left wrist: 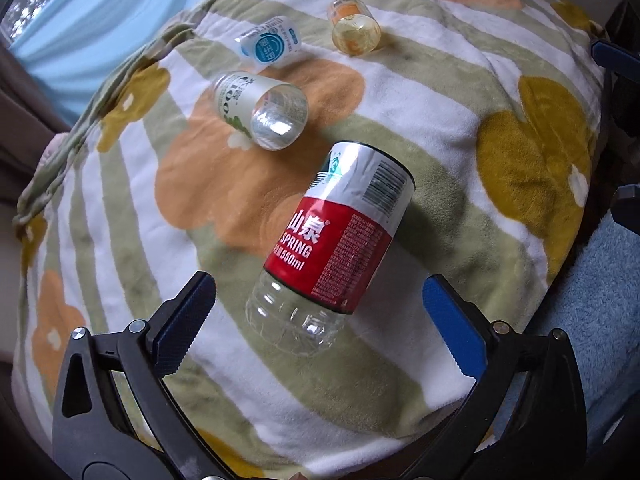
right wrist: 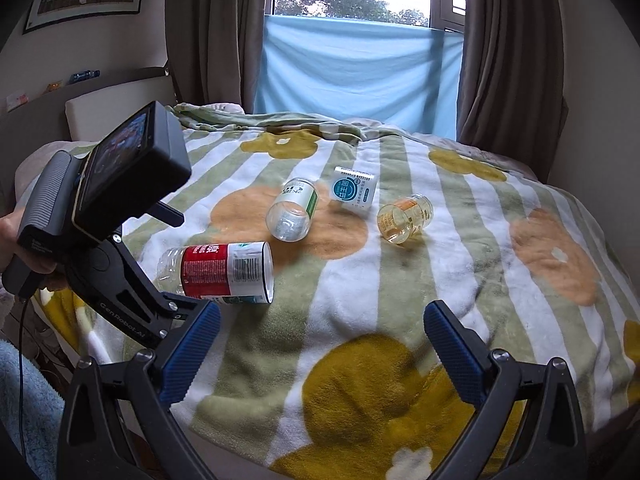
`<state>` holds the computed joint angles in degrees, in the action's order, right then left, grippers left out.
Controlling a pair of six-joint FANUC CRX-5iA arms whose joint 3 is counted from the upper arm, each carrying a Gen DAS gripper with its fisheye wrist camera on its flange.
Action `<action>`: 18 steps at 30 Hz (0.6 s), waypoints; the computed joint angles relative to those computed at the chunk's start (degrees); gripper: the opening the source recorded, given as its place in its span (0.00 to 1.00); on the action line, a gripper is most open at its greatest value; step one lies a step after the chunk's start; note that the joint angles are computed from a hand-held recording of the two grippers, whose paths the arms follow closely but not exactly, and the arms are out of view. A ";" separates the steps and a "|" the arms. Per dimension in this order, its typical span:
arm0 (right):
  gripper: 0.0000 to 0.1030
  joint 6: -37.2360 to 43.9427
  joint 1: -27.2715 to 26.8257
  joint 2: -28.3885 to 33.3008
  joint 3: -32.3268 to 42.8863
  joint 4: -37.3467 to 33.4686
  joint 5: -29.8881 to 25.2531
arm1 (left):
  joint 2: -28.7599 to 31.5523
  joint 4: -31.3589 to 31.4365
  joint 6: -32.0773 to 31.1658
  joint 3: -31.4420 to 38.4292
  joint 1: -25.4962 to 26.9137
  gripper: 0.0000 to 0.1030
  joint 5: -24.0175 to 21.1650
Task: Flip cup upside down
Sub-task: 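Lift the red-labelled bottle with the right tool and rotate it neck-down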
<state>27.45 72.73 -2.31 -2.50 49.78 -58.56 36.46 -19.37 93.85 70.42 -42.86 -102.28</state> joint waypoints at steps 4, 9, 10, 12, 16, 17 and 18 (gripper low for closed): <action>0.99 11.72 -0.61 0.81 3.87 -2.02 1.44 | -12.73 0.99 16.49 -18.60 0.39 1.00 9.00; 0.99 36.54 -3.11 5.56 17.56 -16.87 1.40 | -25.78 -3.08 35.82 -35.26 -1.06 1.00 17.68; 0.99 41.98 -3.79 7.39 21.64 -21.16 0.03 | -27.52 -3.40 38.48 -37.56 -1.13 1.00 18.85; 0.99 52.99 -4.92 12.12 30.80 -28.91 -4.94 | -30.36 -3.78 42.71 -41.50 -1.20 1.00 21.20; 0.99 70.49 -6.27 23.68 49.19 -36.44 -18.94 | -33.30 -6.89 48.27 -45.89 -2.64 1.00 23.29; 0.99 73.86 -6.29 26.77 53.63 -36.80 -22.56 | -33.24 -8.19 49.13 -46.04 -3.33 1.00 22.84; 0.99 77.34 -6.26 30.14 58.39 -36.77 -26.30 | -32.92 -9.18 49.57 -45.98 -3.90 1.00 22.37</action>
